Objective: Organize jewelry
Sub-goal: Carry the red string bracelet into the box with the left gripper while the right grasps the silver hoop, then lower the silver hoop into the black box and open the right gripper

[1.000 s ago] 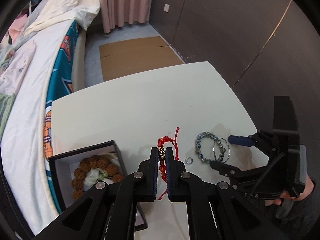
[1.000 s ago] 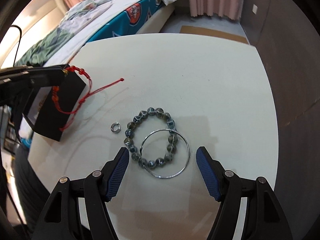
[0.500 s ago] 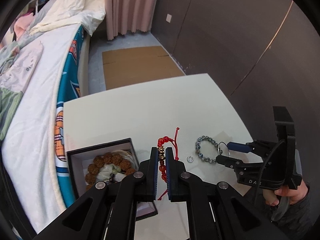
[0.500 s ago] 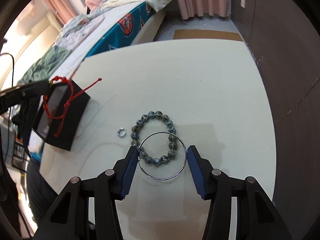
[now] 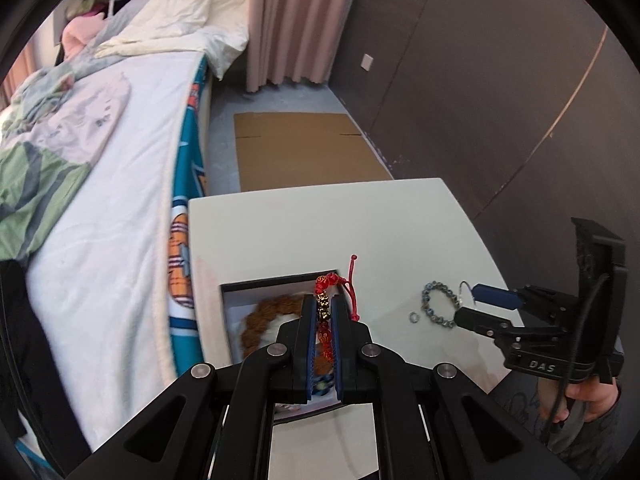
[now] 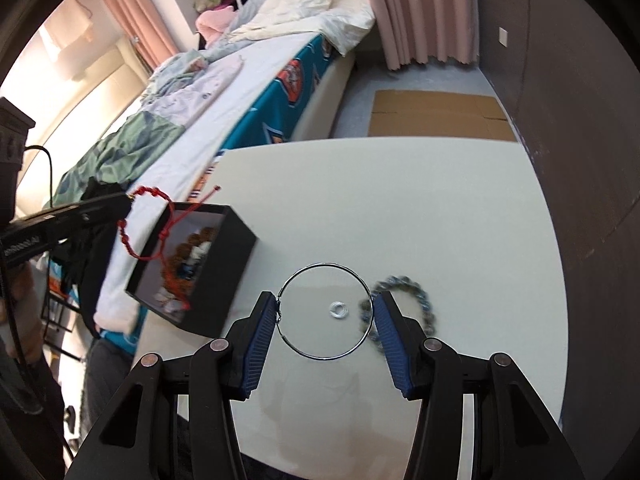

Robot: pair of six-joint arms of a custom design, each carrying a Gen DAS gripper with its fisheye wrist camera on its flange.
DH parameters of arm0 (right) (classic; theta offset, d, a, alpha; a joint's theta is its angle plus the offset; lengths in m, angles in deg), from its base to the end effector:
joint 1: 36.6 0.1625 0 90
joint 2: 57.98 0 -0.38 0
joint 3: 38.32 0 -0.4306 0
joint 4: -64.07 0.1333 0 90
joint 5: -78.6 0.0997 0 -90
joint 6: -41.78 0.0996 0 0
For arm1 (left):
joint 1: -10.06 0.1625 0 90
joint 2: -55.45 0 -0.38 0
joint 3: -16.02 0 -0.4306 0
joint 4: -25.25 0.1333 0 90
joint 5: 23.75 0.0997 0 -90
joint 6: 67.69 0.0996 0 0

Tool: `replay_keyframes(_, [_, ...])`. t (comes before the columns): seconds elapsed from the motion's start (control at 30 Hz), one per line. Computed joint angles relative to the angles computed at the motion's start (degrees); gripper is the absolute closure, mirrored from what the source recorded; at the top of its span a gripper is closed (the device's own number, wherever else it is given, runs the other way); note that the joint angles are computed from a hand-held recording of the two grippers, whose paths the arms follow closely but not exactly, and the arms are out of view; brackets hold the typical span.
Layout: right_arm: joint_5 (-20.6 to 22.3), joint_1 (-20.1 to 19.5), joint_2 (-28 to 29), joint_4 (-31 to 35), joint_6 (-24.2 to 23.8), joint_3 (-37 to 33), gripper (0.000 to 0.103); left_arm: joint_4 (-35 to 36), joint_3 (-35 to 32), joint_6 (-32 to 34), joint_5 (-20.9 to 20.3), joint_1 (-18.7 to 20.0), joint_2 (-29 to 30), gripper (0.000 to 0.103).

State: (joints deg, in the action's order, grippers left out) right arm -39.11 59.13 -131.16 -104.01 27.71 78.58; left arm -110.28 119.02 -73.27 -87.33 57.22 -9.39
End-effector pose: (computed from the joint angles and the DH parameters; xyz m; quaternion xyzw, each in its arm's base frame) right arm 0.1418 -0.5418 0.2121 0.0898 -0.9259 0.2694 0.2490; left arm -0.2848 -0.5684 0.1647 0.2964 0.9253 -0.1506 0.1823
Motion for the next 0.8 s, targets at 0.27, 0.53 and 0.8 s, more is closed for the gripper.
replay_keyframes(0.27, [-1.7,2.3,1.4,-0.2,0.5,-1.1,0.052,5.1,-1.9,-5.9,-1.4,3.6,1.0,0.095])
replay_keyframes(0.53, [-1.6,4.1,2.9,0.2,0.6,-2.6,0.052,2.9,-0.3,-5.1,-1.5,3.8,-1.5,0.05])
replay_keyframes(0.8, [0.1,5.9,6.7,1.7,0.6,-6.1,0.051,1.9,0.8,-5.0,-0.4,3.8,-4.2,0.05])
